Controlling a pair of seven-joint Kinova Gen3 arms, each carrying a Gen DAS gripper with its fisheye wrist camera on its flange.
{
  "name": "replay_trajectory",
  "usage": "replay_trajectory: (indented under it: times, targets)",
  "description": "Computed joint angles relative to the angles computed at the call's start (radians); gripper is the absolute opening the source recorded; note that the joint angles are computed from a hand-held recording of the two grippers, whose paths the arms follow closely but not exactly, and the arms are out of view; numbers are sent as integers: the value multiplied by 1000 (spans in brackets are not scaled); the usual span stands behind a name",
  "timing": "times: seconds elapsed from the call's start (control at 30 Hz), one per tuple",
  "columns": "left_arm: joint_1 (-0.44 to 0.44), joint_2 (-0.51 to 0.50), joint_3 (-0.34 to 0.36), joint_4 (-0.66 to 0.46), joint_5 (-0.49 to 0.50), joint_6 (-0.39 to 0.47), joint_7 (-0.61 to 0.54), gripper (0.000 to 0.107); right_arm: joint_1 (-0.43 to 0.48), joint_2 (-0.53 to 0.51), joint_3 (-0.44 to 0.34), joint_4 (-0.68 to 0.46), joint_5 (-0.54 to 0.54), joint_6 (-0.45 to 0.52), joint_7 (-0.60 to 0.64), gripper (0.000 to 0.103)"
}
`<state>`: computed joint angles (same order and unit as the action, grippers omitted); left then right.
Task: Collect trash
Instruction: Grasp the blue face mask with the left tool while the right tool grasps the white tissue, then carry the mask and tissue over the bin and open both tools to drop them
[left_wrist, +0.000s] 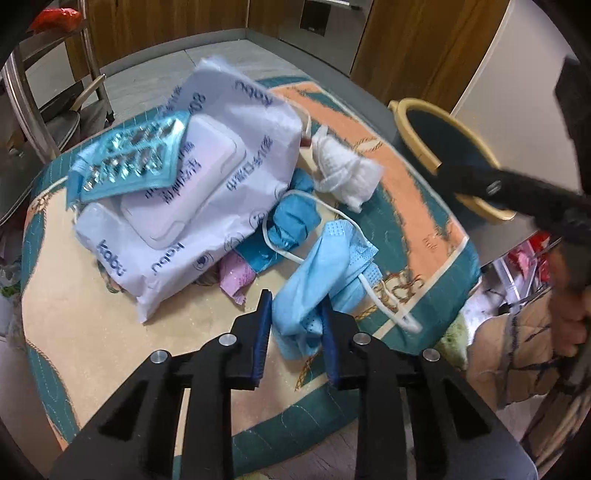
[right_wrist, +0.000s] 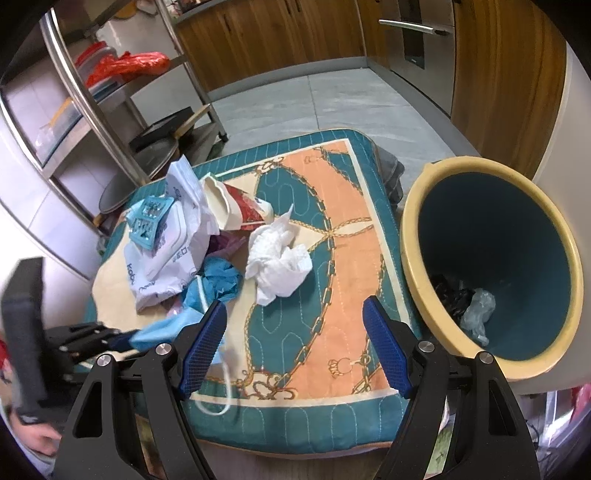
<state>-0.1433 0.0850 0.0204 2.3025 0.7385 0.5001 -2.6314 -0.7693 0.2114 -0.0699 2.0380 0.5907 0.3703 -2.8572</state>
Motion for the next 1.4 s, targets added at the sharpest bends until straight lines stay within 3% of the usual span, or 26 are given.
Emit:
replay_trajectory:
  times: [0.27, 0.43, 0.73, 0.77, 0.83, 0.93, 1.4]
  targets:
    - [-106, -48, -93, -32, 137, 185, -122, 24, -2, 55, 6, -44, -31, 3, 77, 68]
    - [-143, -84, -136, -29, 223, 234, -187, 24, -17, 102, 30, -83, -51, -3, 122, 68]
    - [-181, -115, -183, -11, 322, 253, -264, 24, -86, 196, 89, -168, -50, 28, 178, 60]
    - [-184, -118, -186, -9, 333, 253, -272, 24, -90, 203, 94, -172, -51, 29, 181, 57]
    - [-185, -125, -186, -2, 357, 243, -286, 24, -80, 221, 84, -182, -67, 34, 209, 36]
    - [-189, -136, -193, 1, 378, 241, -296, 24, -94, 220, 103, -166, -76, 16, 213, 29]
    - [-147, -192, -187, 20, 457, 167, -282, 24, -155, 96, 178, -53, 18, -60, 87, 26]
